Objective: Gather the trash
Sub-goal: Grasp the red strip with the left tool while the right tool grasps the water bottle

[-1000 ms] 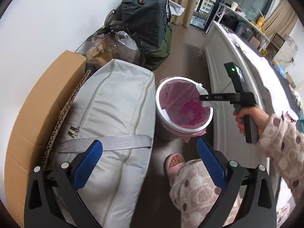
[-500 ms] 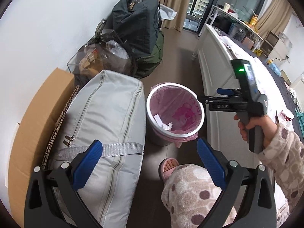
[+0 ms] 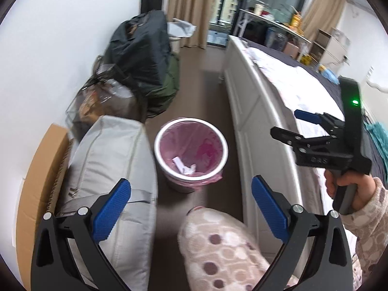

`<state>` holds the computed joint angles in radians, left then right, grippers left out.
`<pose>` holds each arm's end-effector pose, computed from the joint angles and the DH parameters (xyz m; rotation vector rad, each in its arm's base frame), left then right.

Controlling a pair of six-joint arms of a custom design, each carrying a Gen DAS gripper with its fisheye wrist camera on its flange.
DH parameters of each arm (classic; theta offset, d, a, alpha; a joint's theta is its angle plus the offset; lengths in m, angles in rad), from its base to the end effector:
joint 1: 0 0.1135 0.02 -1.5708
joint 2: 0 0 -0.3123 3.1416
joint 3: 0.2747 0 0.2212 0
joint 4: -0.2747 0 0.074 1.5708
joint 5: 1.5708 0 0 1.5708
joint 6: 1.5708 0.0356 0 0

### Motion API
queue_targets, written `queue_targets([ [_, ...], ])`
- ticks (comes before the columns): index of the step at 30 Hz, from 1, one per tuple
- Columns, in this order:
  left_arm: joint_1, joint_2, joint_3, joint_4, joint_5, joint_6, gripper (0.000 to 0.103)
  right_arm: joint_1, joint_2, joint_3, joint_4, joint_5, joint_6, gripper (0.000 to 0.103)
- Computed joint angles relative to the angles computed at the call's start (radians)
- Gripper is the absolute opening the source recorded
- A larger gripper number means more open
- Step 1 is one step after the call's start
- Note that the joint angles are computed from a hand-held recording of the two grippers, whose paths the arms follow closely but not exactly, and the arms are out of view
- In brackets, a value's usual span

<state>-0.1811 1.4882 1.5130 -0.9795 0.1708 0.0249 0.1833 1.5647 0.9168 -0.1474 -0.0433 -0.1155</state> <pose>0.2631 -0.0543 0.4010 0.3283 2.5063 -0.2784 0.2955 0.0563 0.2669 -0.3729 2.3372 0.0840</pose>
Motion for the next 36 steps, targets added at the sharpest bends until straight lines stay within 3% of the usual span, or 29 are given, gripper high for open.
queue_targets([
  [7, -0.245, 0.026, 0.064, -0.018, -0.082, -0.062, 0.098, -0.266, -0.266, -0.145, -0.097, -0.12, -0.084, 0.096],
  [14, -0.461, 0.116, 0.172, -0.041, -0.126, -0.1, 0.098, -0.708, -0.401, -0.178, -0.235, -0.297, -0.329, 0.096],
  [19, -0.588, 0.189, 0.268, -0.063, -0.16, -0.111, 0.098, -1.036, -0.343, -0.125, -0.327, -0.44, -0.537, 0.096],
  [23, -0.664, 0.266, 0.356, -0.087, -0.176, -0.124, 0.098, -1.204, -0.272, -0.081, -0.359, -0.492, -0.673, 0.096],
  [33, -0.754, 0.488, 0.627, -0.181, -0.124, -0.176, 0.098, -1.361, -0.008, 0.063, -0.366, -0.473, -0.867, 0.096],
  [36, -0.748, 0.55, 0.692, -0.184, -0.054, -0.207, 0.098, -1.36, 0.097, 0.122, -0.364, -0.425, -0.893, 0.096],
])
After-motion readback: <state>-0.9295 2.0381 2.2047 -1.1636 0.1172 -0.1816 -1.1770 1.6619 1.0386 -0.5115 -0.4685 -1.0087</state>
